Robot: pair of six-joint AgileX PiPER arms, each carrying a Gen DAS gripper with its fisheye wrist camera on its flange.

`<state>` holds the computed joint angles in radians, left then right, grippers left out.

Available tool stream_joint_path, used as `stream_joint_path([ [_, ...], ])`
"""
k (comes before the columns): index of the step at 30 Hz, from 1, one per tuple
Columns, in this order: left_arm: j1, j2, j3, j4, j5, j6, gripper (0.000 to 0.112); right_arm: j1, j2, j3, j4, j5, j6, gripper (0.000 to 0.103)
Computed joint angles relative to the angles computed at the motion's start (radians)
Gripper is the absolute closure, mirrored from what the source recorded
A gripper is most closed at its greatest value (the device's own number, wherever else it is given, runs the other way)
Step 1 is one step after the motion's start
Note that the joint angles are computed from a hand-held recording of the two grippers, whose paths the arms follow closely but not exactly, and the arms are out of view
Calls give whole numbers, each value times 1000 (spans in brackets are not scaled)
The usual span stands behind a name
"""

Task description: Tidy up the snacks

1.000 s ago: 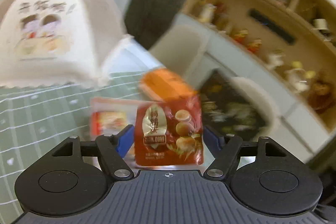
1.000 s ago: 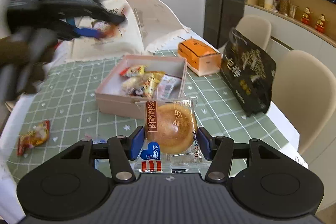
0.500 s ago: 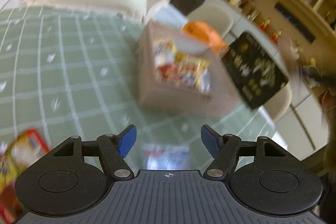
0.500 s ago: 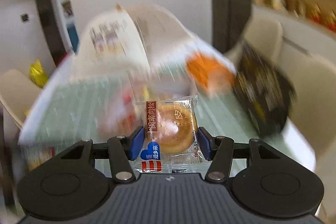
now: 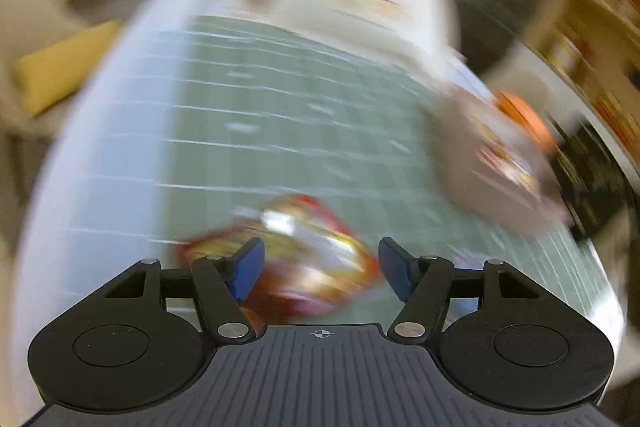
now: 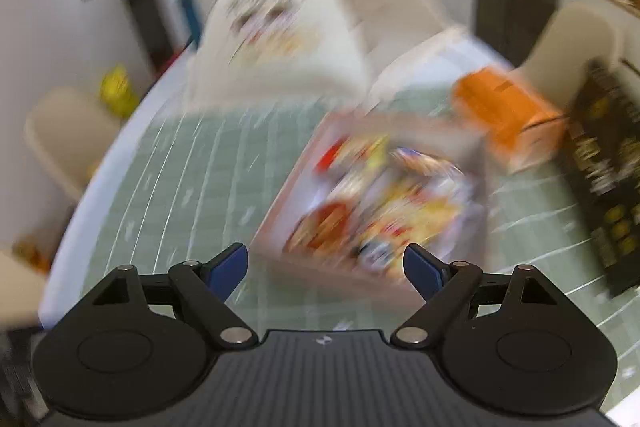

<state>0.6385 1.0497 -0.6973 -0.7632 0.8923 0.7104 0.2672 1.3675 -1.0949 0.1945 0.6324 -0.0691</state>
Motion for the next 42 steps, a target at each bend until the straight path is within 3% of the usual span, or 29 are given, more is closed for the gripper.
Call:
stream_joint_path([
  [3,56,108,-33,-26,-48,30,47,151,29,59,22,-24,-27,17],
  [5,42,173,-46,-23,-81,30,62,236,54,77,46,-41,-48,17],
  [7,39,209,-46,-39,-55,40,77,292,79,76,43,-50,-24,17],
  [8,38,200,-23,-71,-41,71,77,305,90,76,62,-48,-25,17],
  [10,43,189,-1,-107,23,110,77,320,105,78,86,-36,-19,17],
  [13,105,240,10,-176,224,128,78,345,93,99,11,-36,64,17],
  [15,139,232,33,-199,273,117,81,352,85,106,-46,-35,130,17],
  [20,205,97,21,-117,217,79,80,397,64,113,-67,3,264,17],
  [23,118,52,-20,46,94,-18,80,491,100,86,-159,75,433,18],
  [26,52,17,-32,162,1,-88,80,514,156,67,-107,49,460,16],
  [28,25,5,-38,203,-32,-126,80,569,208,20,-232,24,598,16],
  [31,10,-7,-52,220,-24,-142,80,675,326,-99,-476,91,774,8],
  [34,-40,-4,-75,243,-29,-171,80,728,347,-99,-560,91,792,7],
  [36,-80,-4,-76,250,-32,-196,80,733,290,-32,-533,55,731,12],
  [38,-139,4,-76,262,-46,-230,80,722,204,60,-464,10,622,30],
  [39,-167,4,-73,270,-51,-246,80,721,150,111,-443,0,584,34],
  [41,-238,3,-62,287,-70,-292,80,710,68,184,-405,20,525,56],
  [42,-273,3,-57,293,-79,-312,80,705,38,211,-425,31,531,62],
])
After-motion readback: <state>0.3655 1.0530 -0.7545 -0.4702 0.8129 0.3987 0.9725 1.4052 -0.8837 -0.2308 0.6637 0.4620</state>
